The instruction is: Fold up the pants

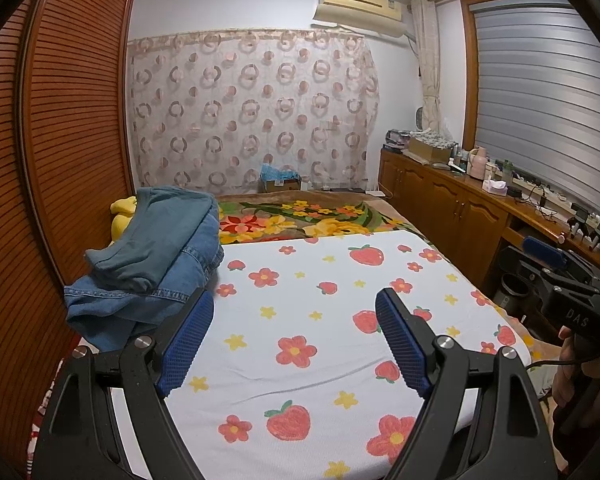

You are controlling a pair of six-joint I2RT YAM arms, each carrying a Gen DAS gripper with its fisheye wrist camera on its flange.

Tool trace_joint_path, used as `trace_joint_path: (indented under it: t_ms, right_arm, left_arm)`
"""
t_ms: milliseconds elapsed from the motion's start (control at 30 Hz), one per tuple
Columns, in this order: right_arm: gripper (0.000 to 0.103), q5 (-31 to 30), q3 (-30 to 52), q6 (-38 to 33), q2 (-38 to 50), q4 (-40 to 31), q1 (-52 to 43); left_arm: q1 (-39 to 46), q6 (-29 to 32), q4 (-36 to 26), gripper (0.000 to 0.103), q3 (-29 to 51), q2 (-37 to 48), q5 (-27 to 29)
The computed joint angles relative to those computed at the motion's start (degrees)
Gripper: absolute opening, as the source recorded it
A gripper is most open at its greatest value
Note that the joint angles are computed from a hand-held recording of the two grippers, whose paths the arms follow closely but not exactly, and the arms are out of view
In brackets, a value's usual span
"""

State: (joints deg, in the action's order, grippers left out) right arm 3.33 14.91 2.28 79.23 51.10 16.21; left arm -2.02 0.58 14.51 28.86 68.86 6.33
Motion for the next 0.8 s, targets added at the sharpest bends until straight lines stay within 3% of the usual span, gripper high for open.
trace_joint_path:
  t_ms: [800]
  right_arm:
    - [0.074,0.19,-0.22,-0.1,-0.02,0.12,0.44]
  left_arm:
    - [0.05,-0.01,-0.67,0.084,0.34,-0.27,0.03]
